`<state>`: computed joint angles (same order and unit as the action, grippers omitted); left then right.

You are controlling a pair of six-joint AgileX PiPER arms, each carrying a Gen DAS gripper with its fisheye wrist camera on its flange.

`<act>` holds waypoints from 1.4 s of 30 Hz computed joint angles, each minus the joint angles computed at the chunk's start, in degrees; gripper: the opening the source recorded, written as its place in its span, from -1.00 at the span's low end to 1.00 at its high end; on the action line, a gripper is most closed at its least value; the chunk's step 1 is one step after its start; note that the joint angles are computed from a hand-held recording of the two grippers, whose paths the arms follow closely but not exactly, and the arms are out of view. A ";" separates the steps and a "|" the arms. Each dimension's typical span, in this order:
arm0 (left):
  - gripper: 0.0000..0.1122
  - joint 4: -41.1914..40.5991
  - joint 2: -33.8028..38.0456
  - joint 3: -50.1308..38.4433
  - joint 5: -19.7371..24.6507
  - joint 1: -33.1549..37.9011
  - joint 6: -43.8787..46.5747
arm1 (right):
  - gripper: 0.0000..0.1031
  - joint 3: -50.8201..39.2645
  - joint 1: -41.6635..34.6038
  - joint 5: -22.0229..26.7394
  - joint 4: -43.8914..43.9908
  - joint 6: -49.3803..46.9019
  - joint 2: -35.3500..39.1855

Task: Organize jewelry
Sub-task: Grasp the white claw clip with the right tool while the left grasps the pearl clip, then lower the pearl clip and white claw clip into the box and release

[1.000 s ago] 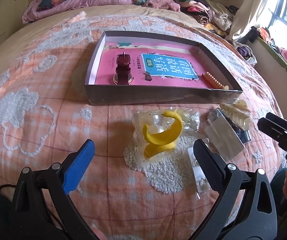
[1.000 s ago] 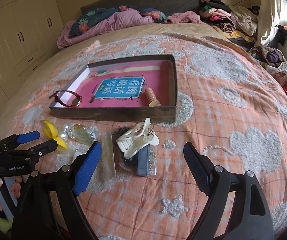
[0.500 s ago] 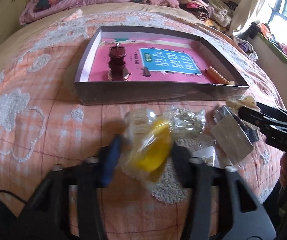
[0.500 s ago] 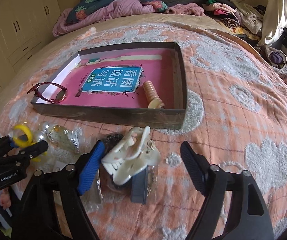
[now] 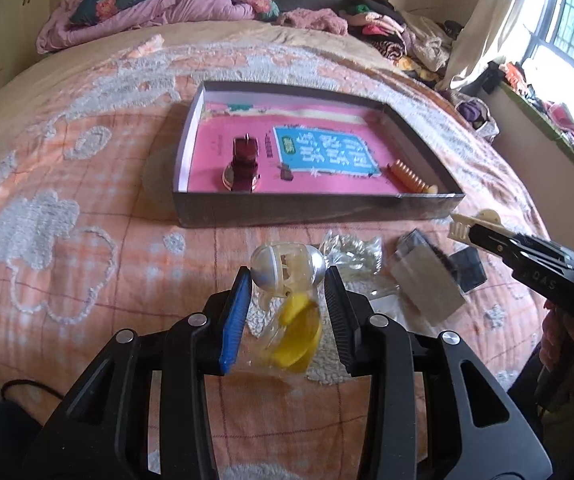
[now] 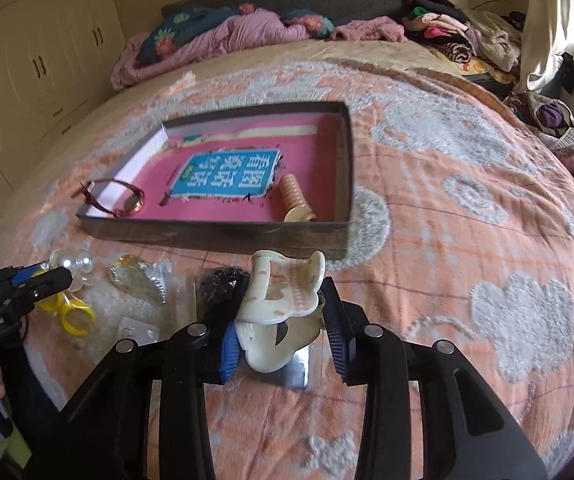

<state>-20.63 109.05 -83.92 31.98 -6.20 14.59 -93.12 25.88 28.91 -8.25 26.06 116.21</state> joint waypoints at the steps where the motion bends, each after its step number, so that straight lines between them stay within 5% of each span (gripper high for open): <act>1: -0.48 -0.50 -0.33 -0.05 0.21 0.16 0.36 | -0.33 1.16 -0.12 -0.79 0.12 0.34 -0.98; 10: -0.48 -3.49 -2.59 -0.16 0.50 0.64 2.64 | -0.32 7.99 -0.64 -5.34 -1.40 3.87 -8.12; 22: -0.48 -5.05 -0.95 -6.61 2.73 -0.66 3.54 | -0.33 7.62 -0.17 -5.65 -5.02 7.11 -10.26; 42: -0.48 0.99 13.26 -32.25 10.83 -1.29 -5.04 | -0.32 -9.33 -1.80 0.66 -3.90 2.48 -2.18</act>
<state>-19.64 122.31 -116.17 42.81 -7.49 9.55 -102.45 24.08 29.58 -12.14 28.54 114.03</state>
